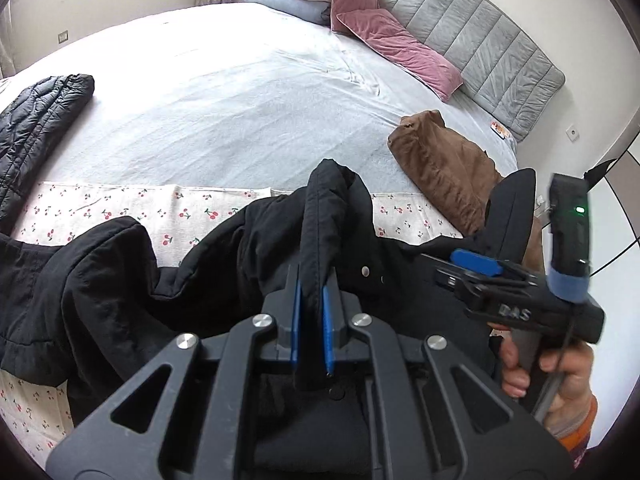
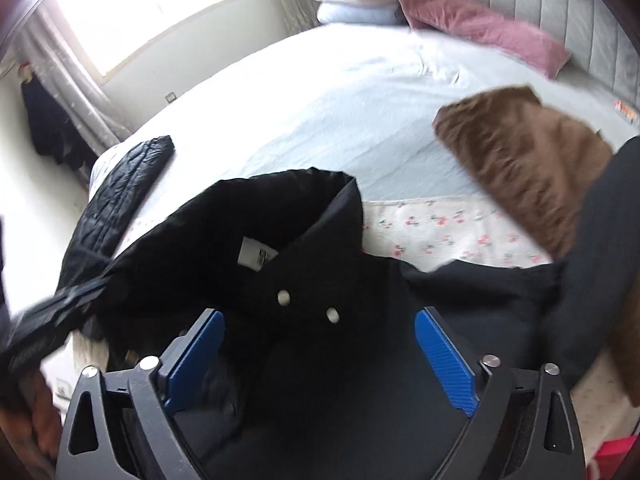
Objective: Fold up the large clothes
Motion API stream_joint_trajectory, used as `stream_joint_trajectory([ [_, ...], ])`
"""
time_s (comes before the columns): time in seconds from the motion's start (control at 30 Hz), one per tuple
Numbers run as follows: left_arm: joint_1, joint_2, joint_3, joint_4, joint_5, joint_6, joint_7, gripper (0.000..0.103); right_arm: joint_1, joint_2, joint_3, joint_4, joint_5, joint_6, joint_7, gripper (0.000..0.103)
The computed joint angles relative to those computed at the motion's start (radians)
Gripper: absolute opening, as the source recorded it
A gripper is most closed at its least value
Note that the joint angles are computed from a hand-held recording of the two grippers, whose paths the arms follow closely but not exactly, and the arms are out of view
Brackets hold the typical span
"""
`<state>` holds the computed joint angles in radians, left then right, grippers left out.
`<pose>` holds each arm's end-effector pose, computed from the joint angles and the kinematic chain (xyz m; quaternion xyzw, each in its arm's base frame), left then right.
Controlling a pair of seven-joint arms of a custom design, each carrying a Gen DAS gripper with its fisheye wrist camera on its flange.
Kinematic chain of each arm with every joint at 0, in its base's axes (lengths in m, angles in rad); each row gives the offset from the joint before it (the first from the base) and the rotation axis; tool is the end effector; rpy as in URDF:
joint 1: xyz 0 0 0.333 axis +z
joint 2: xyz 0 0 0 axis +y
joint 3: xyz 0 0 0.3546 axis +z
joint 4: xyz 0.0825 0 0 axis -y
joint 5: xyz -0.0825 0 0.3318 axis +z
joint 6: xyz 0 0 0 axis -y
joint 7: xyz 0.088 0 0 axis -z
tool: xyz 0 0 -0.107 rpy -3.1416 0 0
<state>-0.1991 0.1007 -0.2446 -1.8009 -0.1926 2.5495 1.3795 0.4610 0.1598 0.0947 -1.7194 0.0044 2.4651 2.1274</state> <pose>0.5392 -0.2450 0.6169 -0.6267 0.7062 -0.3230 0.0650 0.5219 0.3184 0.6078 -0.6737 0.6800 -0.0571 0.2835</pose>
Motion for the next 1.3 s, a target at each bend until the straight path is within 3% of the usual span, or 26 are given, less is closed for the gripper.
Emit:
stream_joint_trajectory([
  [0.1, 0.010, 0.034, 0.020, 0.032, 0.063, 0.001, -0.009, 0.013, -0.013, 0.084, 0.011, 0.037, 0.102, 0.048, -0.027, 0.082],
  [0.2, 0.000, 0.076, 0.048, 0.073, 0.220, -0.046, -0.114, 0.016, 0.019, 0.163, -0.016, 0.099, 0.066, 0.040, 0.006, 0.072],
  [0.27, 0.016, 0.071, 0.041, 0.074, 0.219, -0.065, -0.117, 0.018, 0.031, 0.201, -0.031, 0.126, 0.051, 0.024, 0.022, 0.068],
  [0.37, 0.018, 0.036, 0.029, 0.064, 0.229, -0.051, -0.108, 0.045, 0.028, 0.210, -0.039, 0.118, 0.061, 0.043, 0.020, 0.062],
  [0.43, 0.007, 0.025, 0.020, 0.064, 0.249, -0.040, -0.094, 0.073, 0.036, 0.207, -0.048, 0.118, 0.045, 0.033, 0.025, 0.051],
  [0.5, -0.002, 0.042, 0.010, 0.090, 0.248, -0.051, -0.070, 0.076, 0.043, 0.205, -0.054, 0.121, 0.026, 0.032, 0.028, 0.034],
  [0.6, -0.027, 0.087, -0.001, 0.144, 0.260, -0.114, -0.075, 0.076, 0.061, 0.195, -0.066, 0.115, -0.010, 0.029, 0.061, 0.017],
  [0.7, -0.067, 0.130, 0.010, 0.190, 0.353, -0.149, -0.120, 0.076, 0.048, 0.163, -0.063, 0.062, -0.007, 0.093, 0.066, 0.010],
  [0.8, -0.098, 0.197, 0.033, 0.285, 0.440, -0.283, -0.179, 0.074, 0.035, 0.126, -0.058, 0.012, 0.000, 0.143, 0.067, 0.008],
  [0.87, -0.079, 0.224, 0.031, 0.312, 0.402, -0.316, -0.192, 0.048, 0.030, 0.116, -0.064, 0.009, -0.012, 0.162, 0.077, 0.007],
  [0.9, -0.056, 0.237, 0.020, 0.319, 0.351, -0.313, -0.176, 0.016, 0.031, 0.111, -0.069, 0.008, -0.023, 0.173, 0.089, 0.007],
  [0.93, -0.041, 0.246, 0.013, 0.329, 0.315, -0.317, -0.168, 0.006, 0.032, 0.109, -0.073, 0.010, -0.035, 0.182, 0.098, 0.007],
  [1.03, -0.043, 0.243, 0.031, 0.325, 0.336, -0.228, -0.207, 0.004, 0.048, 0.115, -0.095, 0.058, -0.116, 0.189, 0.134, 0.006],
  [1.23, -0.043, 0.257, 0.071, 0.344, 0.432, 0.102, -0.316, 0.003, 0.122, 0.153, -0.194, 0.232, -0.403, 0.201, 0.300, 0.006],
  [1.27, -0.040, 0.268, 0.071, 0.343, 0.448, 0.166, -0.315, 0.005, 0.143, 0.165, -0.224, 0.266, -0.479, 0.207, 0.351, 0.006],
  [1.3, -0.054, 0.287, 0.088, 0.362, 0.487, 0.184, -0.323, 0.014, 0.157, 0.181, -0.245, 0.301, -0.542, 0.202, 0.389, 0.007],
])
